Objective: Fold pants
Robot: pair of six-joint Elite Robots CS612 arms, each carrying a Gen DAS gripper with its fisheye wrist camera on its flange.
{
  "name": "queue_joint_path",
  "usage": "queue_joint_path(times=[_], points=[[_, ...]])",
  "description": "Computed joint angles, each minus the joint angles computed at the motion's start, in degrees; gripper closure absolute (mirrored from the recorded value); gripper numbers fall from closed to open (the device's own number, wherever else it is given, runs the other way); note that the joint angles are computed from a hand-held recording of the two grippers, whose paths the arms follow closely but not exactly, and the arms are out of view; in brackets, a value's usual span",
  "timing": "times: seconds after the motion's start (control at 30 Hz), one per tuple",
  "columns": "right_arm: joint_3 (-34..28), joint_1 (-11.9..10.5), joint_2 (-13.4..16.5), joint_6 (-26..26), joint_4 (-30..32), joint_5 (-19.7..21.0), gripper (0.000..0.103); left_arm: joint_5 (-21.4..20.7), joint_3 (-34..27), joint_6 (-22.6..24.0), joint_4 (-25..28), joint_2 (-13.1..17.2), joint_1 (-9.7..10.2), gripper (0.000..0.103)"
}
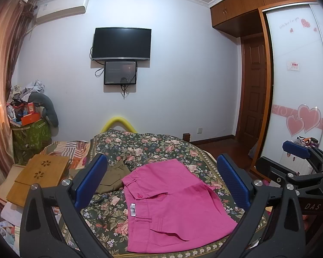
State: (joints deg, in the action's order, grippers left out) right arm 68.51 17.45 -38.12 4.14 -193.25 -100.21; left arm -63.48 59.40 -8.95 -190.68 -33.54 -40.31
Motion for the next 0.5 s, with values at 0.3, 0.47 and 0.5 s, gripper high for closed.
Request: queue_joint_path(times=[0.3,0.47,0.5], points=[[-1.2,-0.4,0.9,0.1,1.8,-0.3,0.000,-0.3,-2.6,-1.6,4.3,1.4,0.61,0.000],[-2.9,-1.0,2.1,0.8,5.5,-1.8,0.000,-0.1,-7.2,-3.3,11.4,4.1,1.50,0.000],[-3.3,-1.3,2.5,1.0,6.8,-2.2,0.000,-0.1,-8.3,-3.5,13.0,4.8,1.69,0.000]])
